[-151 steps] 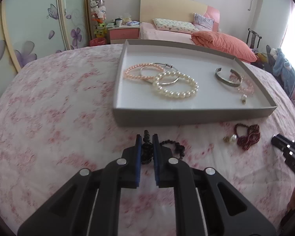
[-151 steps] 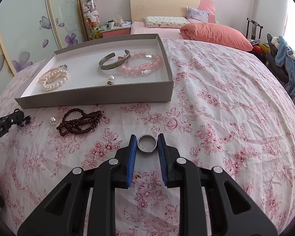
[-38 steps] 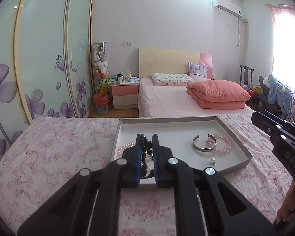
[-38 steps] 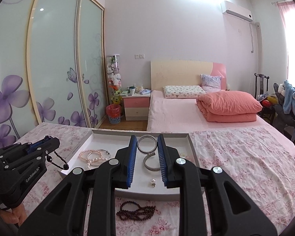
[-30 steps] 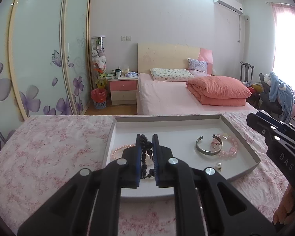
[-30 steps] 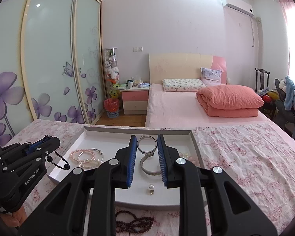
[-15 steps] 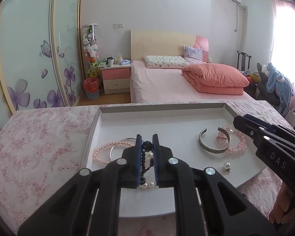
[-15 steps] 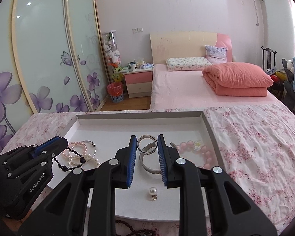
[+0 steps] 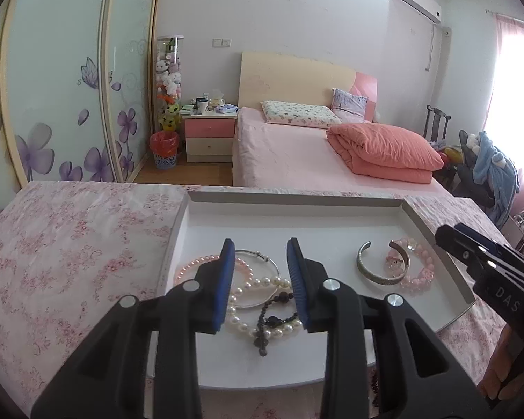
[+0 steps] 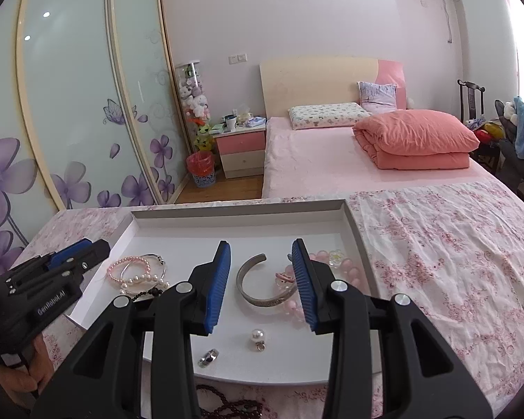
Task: Organize jewelry
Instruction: 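Open both tools to release the black bracelet and ring into the tray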
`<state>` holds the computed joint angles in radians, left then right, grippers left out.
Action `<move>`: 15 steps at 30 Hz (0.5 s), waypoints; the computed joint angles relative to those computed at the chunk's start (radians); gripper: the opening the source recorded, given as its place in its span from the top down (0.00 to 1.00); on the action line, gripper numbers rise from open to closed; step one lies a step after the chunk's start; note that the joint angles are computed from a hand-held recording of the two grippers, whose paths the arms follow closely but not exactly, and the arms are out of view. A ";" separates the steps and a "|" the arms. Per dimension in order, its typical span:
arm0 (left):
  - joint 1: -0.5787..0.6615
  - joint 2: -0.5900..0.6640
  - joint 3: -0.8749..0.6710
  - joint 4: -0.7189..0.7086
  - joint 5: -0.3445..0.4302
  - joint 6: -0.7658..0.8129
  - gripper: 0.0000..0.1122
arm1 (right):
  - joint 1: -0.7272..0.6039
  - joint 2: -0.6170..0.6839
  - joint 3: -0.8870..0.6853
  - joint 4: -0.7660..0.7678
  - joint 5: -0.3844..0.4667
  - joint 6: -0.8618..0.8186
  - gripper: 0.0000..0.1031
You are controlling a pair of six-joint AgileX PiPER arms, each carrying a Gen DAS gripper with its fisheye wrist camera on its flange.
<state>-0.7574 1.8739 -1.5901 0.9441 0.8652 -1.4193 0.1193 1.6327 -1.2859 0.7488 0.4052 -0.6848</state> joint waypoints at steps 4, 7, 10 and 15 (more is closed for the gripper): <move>0.000 -0.034 0.030 -0.006 0.003 -0.021 0.72 | -0.008 -0.029 0.035 0.009 -0.003 -0.018 0.63; -0.007 -0.064 0.062 0.001 0.017 -0.040 0.72 | -0.016 -0.050 0.056 0.017 0.004 -0.034 0.63; -0.022 -0.102 0.108 0.014 0.029 -0.063 0.72 | -0.025 -0.082 0.093 0.026 0.007 -0.053 0.63; -0.075 -0.168 0.190 0.042 0.076 -0.100 0.67 | -0.056 -0.129 0.147 0.032 0.044 -0.078 0.63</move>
<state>-0.8321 1.7057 -1.4005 0.9864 0.9414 -1.5192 0.0635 1.5040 -1.1388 0.7810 0.4487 -0.7629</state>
